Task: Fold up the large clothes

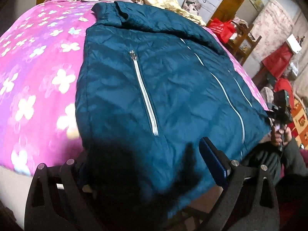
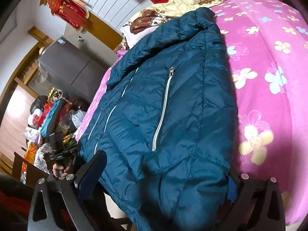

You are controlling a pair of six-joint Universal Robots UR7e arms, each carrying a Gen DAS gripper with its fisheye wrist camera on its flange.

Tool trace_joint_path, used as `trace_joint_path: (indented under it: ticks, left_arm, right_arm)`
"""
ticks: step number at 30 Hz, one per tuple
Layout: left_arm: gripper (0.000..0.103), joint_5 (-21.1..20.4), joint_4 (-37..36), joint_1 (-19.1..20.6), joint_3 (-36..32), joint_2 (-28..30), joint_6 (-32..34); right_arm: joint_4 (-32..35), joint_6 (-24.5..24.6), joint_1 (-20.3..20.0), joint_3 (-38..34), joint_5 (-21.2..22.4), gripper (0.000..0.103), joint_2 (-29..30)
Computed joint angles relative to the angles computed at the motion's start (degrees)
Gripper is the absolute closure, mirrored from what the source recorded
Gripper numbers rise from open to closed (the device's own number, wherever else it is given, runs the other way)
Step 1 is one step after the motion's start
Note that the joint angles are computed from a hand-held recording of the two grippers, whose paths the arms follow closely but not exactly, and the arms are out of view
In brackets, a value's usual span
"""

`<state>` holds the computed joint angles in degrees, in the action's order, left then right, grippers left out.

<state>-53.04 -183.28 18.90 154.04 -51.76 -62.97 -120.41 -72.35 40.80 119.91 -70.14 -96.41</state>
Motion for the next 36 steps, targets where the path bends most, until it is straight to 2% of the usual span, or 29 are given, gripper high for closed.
trace_joint_path:
  ticks: [3, 4, 6, 7, 9, 11, 13, 15, 18, 22, 25, 26, 27, 28, 29, 30, 31, 33, 36]
  left_arm:
    - [0.022, 0.1, 2.26, 0.93, -1.68, -0.08, 0.64]
    - [0.035, 0.47, 3.7, 0.15, -1.4, -0.67, -0.03]
    - [0.049, 1.05, 9.98, -1.67, -1.51, -2.56, -2.21]
    - [0.05, 0.77, 11.1, -2.33, -1.04, -3.1, -3.07]
    - [0.052, 0.21, 11.36, -2.59, 0.1, -3.5, -4.22]
    - [0.052, 0.94, 8.74, -2.99, 1.18, -3.06, -5.37]
    - [0.051, 1.84, 9.76, -2.96, 0.47, -2.32, -6.56]
    - [0.047, 2.4, 12.83, -3.51, -1.12, -1.38, -7.18]
    - [0.047, 2.71, 14.82, -4.37, -2.15, -0.33, -7.55]
    - [0.045, 3.46, 11.46, -5.25, -0.55, 0.31, -9.35]
    - [0.043, 4.3, 10.82, -5.5, -0.38, 0.84, -10.91]
    - [0.043, 4.51, 11.87, -5.47, -0.72, 0.73, -11.65]
    - [0.044, 4.54, 12.6, -5.39, -1.0, 0.62, -12.17]
    - [0.051, 4.49, 14.17, -5.18, -1.44, 0.14, -12.89]
    - [0.061, 4.83, 16.91, -5.14, -1.85, -0.58, -14.66]
    - [0.07, 4.69, 17.24, -5.04, -1.69, -1.17, -15.35]
    - [0.083, 4.65, 15.45, -5.24, -0.97, -1.33, -15.34]
    - [0.092, 5.58, 17.57, -6.36, -0.32, -2.8, -17.26]
    - [0.095, 6.8, 20.99, -8.17, 1.07, -6.08, -20.35]
  right_arm:
    - [-2.45, -0.14, 0.78, 1.07, -1.1, 0.0, -0.15]
    - [-2.37, -0.93, 0.92, 1.38, -1.69, 0.003, -0.41]
    - [-0.15, -3.42, 0.82, 1.44, -2.79, 0.009, -0.87]
    - [0.37, -4.43, 0.69, 1.52, -3.18, 0.013, -1.02]
    - [0.69, -4.23, 0.35, 1.21, -2.77, 0.018, -0.79]
    - [0.38, -1.73, 0.01, 0.38, -1.7, 0.027, 0.01]
    - [-1.12, 0.11, 0.24, 0.43, -1.45, 0.039, 0.46]
    - [-3.28, -0.41, 0.54, 1.66, -2.08, 0.04, -0.24]
    - [-6.89, -2.06, 0.51, 3.87, -2.3, 0.04, -1.41]
    - [-8.87, -2.01, -0.68, 5.2, -0.01, 0.042, -1.88]
    - [-10.21, -1.84, -0.37, 5.63, -0.32, 0.043, -1.94]
    - [-12.35, -1.65, 0.03, 6.32, -1.0, 0.046, -2.06]
    - [-13.86, -1.68, 0.16, 6.95, -1.53, 0.056, -2.24]
    - [-16.37, -0.99, 0.65, 7.63, -2.43, 0.068, -2.13]
    - [-17.19, -0.94, 0.71, 7.79, -2.46, 0.072, -2.08]
    - [-17.2, -1.68, 0.52, 8.04, -1.75, 0.081, -2.48]
    - [-16.62, -3.2, 0.15, 8.46, -0.5, 0.085, -3.3]
    - [-16.35, -6.45, -0.86, 10.18, 2.03, 0.088, -5.59]
    - [-15.74, -9.07, -2.72, 12.4, 4.62, 0.09, -8.09]
